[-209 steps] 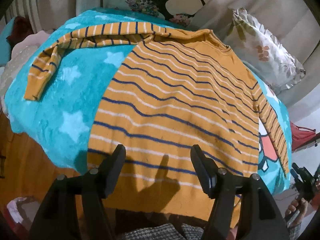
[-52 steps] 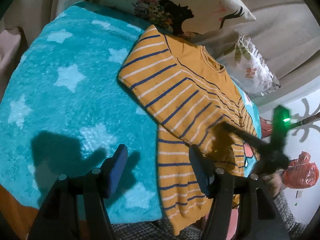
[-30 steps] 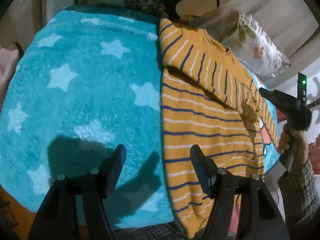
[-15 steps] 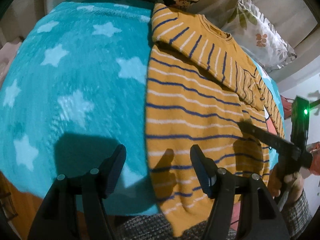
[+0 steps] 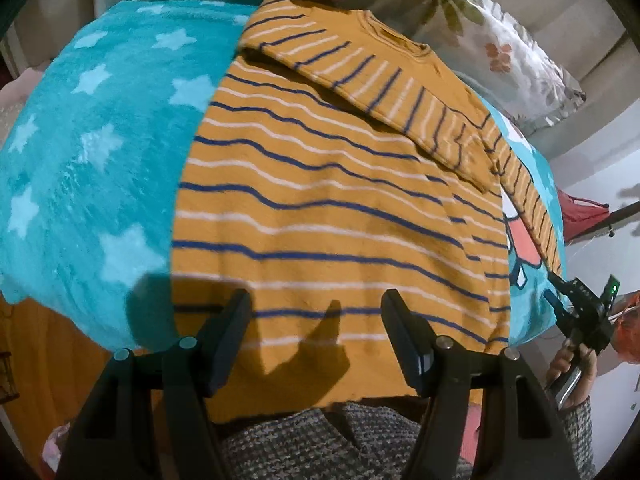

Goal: Fold small clothes

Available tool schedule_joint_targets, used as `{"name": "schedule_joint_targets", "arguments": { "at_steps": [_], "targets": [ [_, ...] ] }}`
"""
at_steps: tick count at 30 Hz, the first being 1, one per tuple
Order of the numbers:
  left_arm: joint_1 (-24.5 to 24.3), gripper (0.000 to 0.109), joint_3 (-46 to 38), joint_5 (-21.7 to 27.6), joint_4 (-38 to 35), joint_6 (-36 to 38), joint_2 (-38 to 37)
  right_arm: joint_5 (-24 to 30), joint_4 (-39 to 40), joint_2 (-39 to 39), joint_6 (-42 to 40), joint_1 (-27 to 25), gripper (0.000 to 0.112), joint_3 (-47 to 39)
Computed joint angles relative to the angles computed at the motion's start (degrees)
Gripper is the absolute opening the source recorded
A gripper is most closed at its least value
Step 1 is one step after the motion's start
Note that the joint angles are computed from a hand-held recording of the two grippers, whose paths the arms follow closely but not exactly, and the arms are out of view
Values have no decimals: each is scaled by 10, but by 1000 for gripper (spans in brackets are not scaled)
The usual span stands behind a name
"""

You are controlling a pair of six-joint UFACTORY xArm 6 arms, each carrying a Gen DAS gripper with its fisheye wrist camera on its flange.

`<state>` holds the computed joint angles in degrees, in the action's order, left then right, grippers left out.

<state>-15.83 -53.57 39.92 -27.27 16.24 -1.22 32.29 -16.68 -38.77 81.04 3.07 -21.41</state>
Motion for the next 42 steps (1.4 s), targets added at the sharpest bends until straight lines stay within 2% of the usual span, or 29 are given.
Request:
{"name": "schedule_joint_targets", "arguments": {
  "at_steps": [3, 4, 6, 9, 11, 13, 14, 16, 20, 24, 29, 31, 33, 36, 40, 42],
  "targets": [
    [-13, 66, 11, -9, 10, -23, -13, 0, 54, -106, -32, -93, 46, 81],
    [-16, 66, 13, -10, 13, -28, -17, -20, 76, -126, -54, -123, 46, 102],
    [-23, 66, 18, -13, 21, -42, -25, -49, 109, -129, -90, -159, 46, 114],
    [-33, 66, 21, -17, 29, -57, -32, -82, 128, -98, -116, -201, 46, 104],
    [-36, 66, 24, -19, 37, -66, -38, -115, 169, -79, -145, -229, 45, 106],
    [-36, 66, 25, -17, 40, -69, -40, -141, 226, -78, -172, -247, 13, 117],
    [-34, 66, 25, -16, 42, -71, -42, -150, 270, -71, -205, -255, 6, 116],
    [-26, 66, 24, -15, 44, -71, -43, -148, 286, -82, -231, -274, 6, 115],
    [-1, 66, 19, -12, 39, -59, -39, -114, 204, -72, -215, -299, 6, 62],
    [24, 66, -2, -5, 20, -28, -16, -84, 82, -12, -161, -250, 6, -42],
    [51, 66, -43, 14, -12, 20, 21, -103, 32, 136, -150, -125, 6, -201],
    [66, 66, -62, 19, -19, 41, 37, -107, 43, 220, -182, -70, 6, -286],
    [80, 66, -78, 22, -23, 59, 50, -111, 88, 318, -242, -16, 6, -386],
    [103, 66, -102, 23, -21, 79, 70, -88, 161, 456, -334, 48, 6, -543],
    [136, 66, -133, 31, -18, 103, 100, -10, 206, 639, -402, 108, 5, -776],
    [150, 66, -149, 42, -20, 106, 115, 51, 203, 722, -410, 126, 5, -896]
  ]
}}
